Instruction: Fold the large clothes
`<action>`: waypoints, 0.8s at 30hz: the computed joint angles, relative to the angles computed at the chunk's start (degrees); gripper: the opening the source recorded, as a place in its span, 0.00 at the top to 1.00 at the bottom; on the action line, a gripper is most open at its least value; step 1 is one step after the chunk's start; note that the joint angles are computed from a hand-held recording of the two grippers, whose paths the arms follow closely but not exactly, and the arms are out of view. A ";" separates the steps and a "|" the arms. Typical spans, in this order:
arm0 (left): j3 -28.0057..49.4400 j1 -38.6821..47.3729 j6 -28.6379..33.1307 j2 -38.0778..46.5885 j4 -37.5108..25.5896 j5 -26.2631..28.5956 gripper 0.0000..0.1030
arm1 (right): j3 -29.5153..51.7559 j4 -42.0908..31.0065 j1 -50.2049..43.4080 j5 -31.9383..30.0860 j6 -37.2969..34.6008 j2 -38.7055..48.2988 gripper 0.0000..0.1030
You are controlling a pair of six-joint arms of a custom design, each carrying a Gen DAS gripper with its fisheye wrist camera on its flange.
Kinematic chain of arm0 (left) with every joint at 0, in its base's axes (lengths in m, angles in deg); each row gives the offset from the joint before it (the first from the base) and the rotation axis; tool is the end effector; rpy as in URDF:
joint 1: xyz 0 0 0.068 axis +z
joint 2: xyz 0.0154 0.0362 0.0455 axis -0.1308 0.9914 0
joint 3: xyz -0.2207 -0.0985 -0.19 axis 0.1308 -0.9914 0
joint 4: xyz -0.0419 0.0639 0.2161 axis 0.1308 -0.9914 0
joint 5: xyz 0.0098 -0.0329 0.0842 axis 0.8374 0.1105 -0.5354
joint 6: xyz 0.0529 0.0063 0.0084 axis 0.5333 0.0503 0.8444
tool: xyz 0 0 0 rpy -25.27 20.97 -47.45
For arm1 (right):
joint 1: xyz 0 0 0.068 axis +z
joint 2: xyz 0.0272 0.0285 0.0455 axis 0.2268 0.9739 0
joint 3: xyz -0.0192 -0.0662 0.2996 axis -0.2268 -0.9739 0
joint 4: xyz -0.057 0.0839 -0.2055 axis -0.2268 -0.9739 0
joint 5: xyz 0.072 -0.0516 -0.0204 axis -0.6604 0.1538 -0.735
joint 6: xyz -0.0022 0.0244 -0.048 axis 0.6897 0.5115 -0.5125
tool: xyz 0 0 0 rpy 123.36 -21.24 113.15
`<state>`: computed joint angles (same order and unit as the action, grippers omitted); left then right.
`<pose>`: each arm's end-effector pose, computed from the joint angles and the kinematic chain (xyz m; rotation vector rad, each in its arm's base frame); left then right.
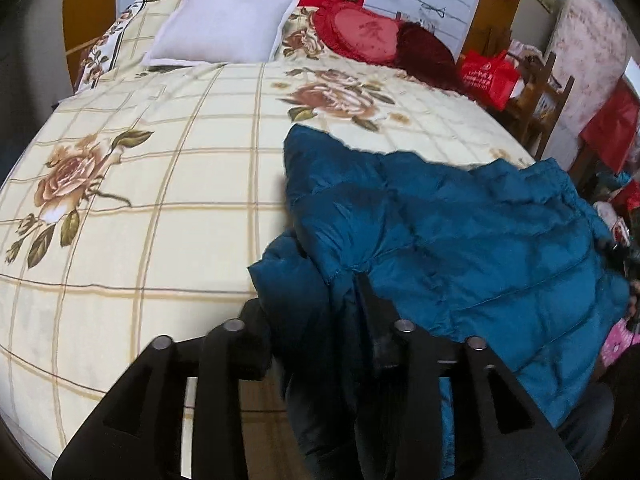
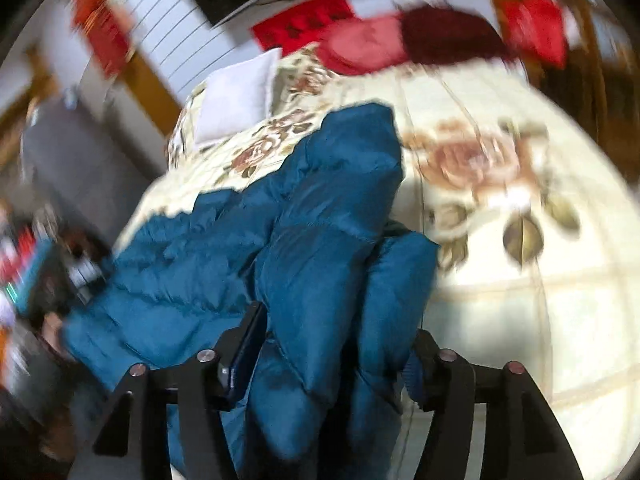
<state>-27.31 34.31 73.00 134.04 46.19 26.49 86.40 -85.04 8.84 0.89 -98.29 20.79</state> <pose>0.1613 0.1223 0.1289 -0.2217 2.4087 -0.1234 0.3274 -0.0016 0.1527 -0.4378 2.4193 0.7803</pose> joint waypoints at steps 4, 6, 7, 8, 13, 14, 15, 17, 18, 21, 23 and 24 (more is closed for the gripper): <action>1.32 6.36 1.93 0.01 -2.22 2.27 0.47 | 0.93 -3.22 -5.38 -2.73 3.58 -1.71 0.36; 3.39 9.37 1.38 -1.39 -5.06 3.27 0.47 | -0.53 -2.90 -6.36 -1.32 4.37 -5.08 0.35; 3.94 11.06 0.91 -2.83 -6.37 4.03 0.47 | -1.85 -2.36 -6.28 0.33 5.02 -7.64 0.35; 4.01 11.90 0.21 -4.44 -7.13 4.77 0.47 | -3.27 -1.93 -5.59 2.07 5.50 -10.46 0.35; 1.08 -0.20 -7.31 -18.27 -10.21 -1.54 0.47 | -9.59 3.70 5.21 13.64 10.19 -21.21 0.08; 0.65 -4.19 -9.58 -19.18 -10.02 -4.47 0.47 | -10.83 6.13 9.62 18.94 12.72 -22.85 0.04; -0.02 -8.51 -12.12 -19.62 -9.44 -7.20 0.47 | -12.33 8.54 12.58 22.53 14.02 -23.61 0.04; -2.60 -17.44 -17.51 -18.30 -4.29 -14.06 0.47 | -12.43 10.39 17.76 28.70 16.24 -22.20 0.04; -4.54 -22.72 -20.66 -15.41 0.62 -19.38 0.47 | -11.88 10.11 20.34 31.79 16.92 -20.57 0.04; -7.23 -28.26 -25.89 -5.53 9.85 -25.79 0.47 | -11.76 11.20 24.61 36.37 17.22 -13.16 0.04; -9.52 -28.18 -28.71 2.95 19.18 -27.11 0.46 | -12.03 12.73 25.06 38.64 18.23 -7.65 0.03; -10.88 -27.89 -29.31 5.32 23.50 -27.21 0.45 | -12.31 13.92 24.77 38.53 18.31 -5.70 0.00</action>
